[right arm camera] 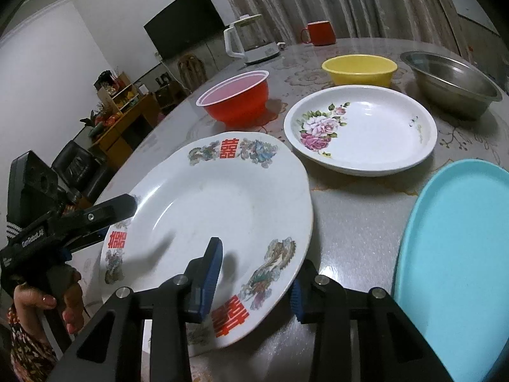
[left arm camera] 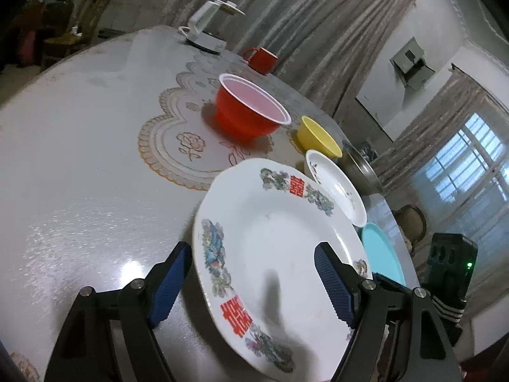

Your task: Organize plates and bowls

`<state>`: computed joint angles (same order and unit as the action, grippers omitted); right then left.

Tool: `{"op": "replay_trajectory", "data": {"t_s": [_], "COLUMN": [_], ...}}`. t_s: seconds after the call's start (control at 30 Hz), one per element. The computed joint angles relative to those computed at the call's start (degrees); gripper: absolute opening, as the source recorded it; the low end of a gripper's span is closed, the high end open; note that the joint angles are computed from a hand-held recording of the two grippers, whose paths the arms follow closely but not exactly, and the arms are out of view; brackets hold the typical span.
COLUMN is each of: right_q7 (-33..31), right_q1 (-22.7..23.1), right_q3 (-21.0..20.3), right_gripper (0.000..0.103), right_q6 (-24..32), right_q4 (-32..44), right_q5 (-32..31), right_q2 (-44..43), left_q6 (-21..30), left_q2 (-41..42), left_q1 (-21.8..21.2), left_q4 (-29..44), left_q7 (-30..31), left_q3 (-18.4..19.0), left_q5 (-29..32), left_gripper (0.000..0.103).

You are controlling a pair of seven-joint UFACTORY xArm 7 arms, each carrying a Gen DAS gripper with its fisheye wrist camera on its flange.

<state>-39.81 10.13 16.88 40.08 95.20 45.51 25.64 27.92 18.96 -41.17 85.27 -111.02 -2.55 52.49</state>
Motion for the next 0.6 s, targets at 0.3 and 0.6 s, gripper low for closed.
{"op": "replay_trajectory", "data": {"t_s": [0.3, 0.6], "right_q7": [-3.6, -6.3], "right_q1": [0.4, -0.1], "right_q3": [0.4, 1.0], "right_gripper": [0.028, 0.028], "right_q6": [-4.3, -5.5], "right_q4": [-2.6, -3.5], "right_q5": [-0.3, 1.5], "right_q2": [-1.3, -1.7], "left_q6": [8.2, 19.8], "left_q2": [3.9, 7.3], "left_q1": [-1.9, -5.7], "left_q4": [6.0, 11.8], "left_q7": [10.8, 19.1], "left_q3": [-0.4, 0.2], "left_q5": [-3.4, -1.8], "left_gripper": [0.054, 0.051]}}
